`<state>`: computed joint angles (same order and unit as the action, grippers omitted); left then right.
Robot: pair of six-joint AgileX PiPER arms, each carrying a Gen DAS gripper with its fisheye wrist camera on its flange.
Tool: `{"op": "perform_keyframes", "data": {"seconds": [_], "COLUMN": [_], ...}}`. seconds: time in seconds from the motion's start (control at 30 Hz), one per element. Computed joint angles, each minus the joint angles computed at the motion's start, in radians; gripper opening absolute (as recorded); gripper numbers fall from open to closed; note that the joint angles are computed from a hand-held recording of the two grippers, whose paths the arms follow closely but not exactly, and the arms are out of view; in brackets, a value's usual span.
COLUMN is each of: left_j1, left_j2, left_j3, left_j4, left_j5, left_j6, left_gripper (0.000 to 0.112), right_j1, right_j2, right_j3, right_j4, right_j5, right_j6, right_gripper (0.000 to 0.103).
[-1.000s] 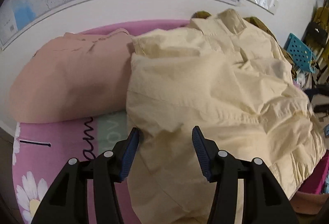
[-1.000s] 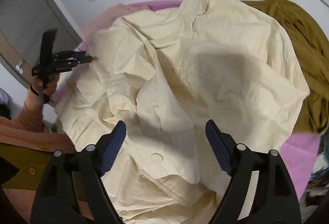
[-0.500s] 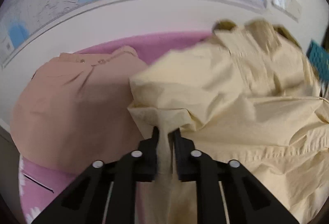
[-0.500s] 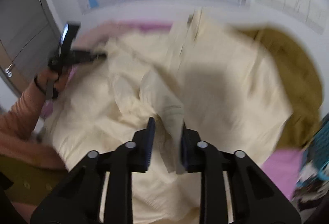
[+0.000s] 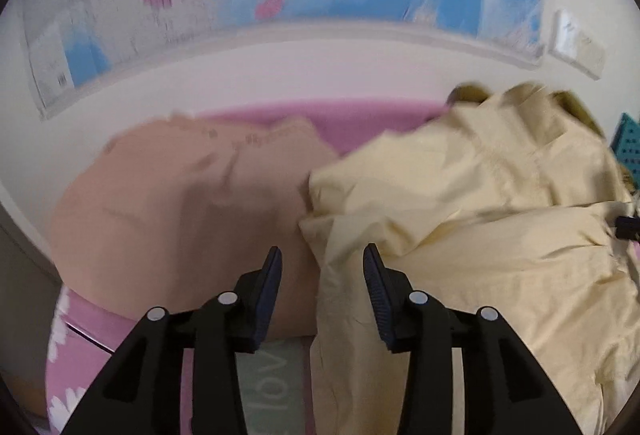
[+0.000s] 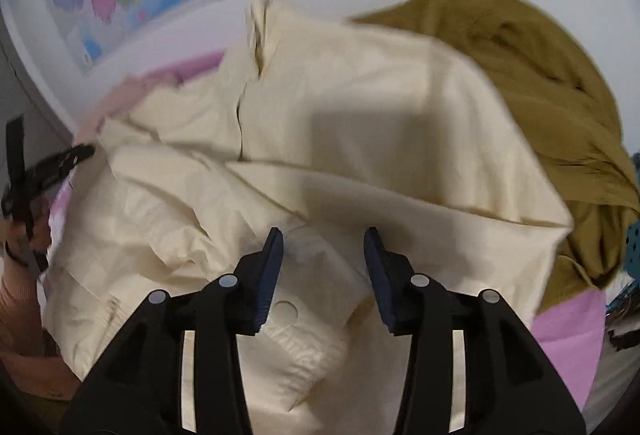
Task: Fold large clothes
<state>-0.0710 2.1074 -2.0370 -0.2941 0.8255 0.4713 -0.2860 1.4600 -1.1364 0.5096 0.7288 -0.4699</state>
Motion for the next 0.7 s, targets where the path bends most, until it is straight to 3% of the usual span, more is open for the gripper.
{"op": "perform_keyframes", "data": {"seconds": [0.1,0.17,0.3,0.4,0.43,0.47,0.53,0.57,0.6,0.63,0.7], "left_j1": [0.017,0.015,-0.009,-0.043,-0.046,-0.056,-0.054,-0.046,-0.032,-0.030,-0.032], "left_j2": [-0.128,-0.176,-0.212,-0.207,-0.197,-0.181,-0.135,-0.126,-0.116,-0.116,-0.121], "left_j3": [0.172,0.246,0.343,0.394,0.396,0.390,0.357,0.349,0.336,0.337,0.350], "left_j4": [-0.152,-0.220,-0.292,-0.266,-0.254,-0.225,-0.198,-0.205,-0.222,-0.221,-0.223], "left_j5": [-0.032,-0.011,0.070,0.057,0.057,0.052,0.073,0.081,0.099,0.093,0.076], "left_j6": [0.194,0.295,0.432,0.443,0.438,0.409,0.363,0.361,0.359,0.352,0.345], "left_gripper": [0.042,0.044,0.044,0.044,0.044,0.044,0.039,0.035,0.034,0.034,0.035], "right_j1": [-0.049,-0.044,-0.033,-0.092,-0.101,-0.124,-0.175,-0.185,-0.180,-0.167,-0.165], "right_j2": [-0.107,-0.150,-0.098,-0.014,-0.009,0.001,-0.009,-0.034,-0.057,-0.075,-0.047], "right_j3": [0.069,0.103,0.135,0.155,0.160,0.159,0.151,0.147,0.144,0.135,0.112], "right_j4": [0.114,0.090,0.059,0.222,0.241,0.288,0.383,0.384,0.370,0.318,0.292], "right_j5": [0.025,0.025,0.023,0.048,0.043,0.052,0.100,0.087,0.055,0.007,0.001], "right_j6": [-0.119,-0.132,-0.071,-0.178,-0.193,-0.233,-0.307,-0.310,-0.294,-0.248,-0.218], "right_gripper": [0.063,0.076,0.078,0.062,0.042,0.032,0.017,0.016,0.004,0.005,0.005]}}
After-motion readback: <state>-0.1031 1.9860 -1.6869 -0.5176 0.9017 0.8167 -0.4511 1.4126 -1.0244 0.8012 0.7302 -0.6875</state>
